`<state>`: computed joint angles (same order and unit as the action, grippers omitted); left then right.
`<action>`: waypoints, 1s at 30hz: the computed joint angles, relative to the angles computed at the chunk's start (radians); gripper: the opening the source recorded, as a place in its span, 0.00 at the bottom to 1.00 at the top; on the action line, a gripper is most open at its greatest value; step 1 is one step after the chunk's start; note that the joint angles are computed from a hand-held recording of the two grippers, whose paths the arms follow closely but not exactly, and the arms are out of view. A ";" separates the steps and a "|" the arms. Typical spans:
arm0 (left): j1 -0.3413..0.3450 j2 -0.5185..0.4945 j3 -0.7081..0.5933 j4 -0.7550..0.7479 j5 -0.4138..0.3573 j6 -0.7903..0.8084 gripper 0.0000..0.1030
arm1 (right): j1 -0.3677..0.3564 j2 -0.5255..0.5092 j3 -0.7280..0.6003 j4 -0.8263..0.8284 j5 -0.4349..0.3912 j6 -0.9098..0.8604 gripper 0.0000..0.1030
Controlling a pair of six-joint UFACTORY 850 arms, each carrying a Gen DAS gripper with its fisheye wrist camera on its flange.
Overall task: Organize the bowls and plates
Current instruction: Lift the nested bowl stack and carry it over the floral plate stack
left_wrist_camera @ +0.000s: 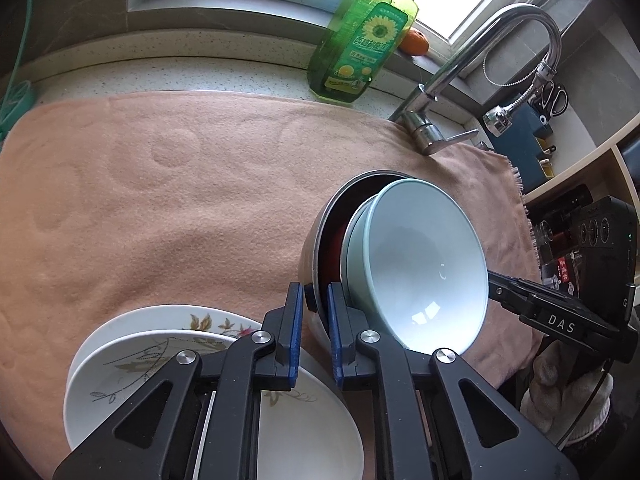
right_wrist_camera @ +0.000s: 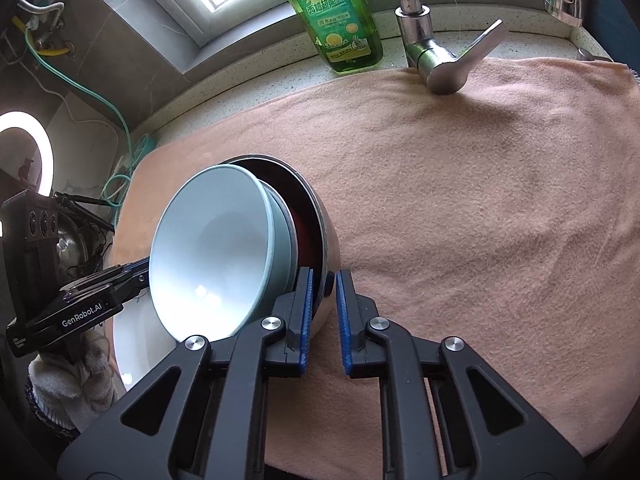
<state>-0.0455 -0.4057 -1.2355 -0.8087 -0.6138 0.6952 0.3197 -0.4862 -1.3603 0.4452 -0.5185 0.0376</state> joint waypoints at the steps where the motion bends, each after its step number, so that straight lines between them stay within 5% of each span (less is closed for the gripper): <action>1: -0.001 0.000 0.000 -0.001 0.001 0.002 0.10 | 0.002 0.000 -0.001 -0.006 0.001 0.006 0.11; 30: 0.026 0.082 0.029 -0.069 -0.007 0.088 0.09 | 0.040 0.065 -0.023 -0.144 -0.022 0.139 0.11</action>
<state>-0.0197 -0.3235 -1.2067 -0.8772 -0.6211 0.7832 0.3602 -0.4207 -1.3836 0.3016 -0.5400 0.1765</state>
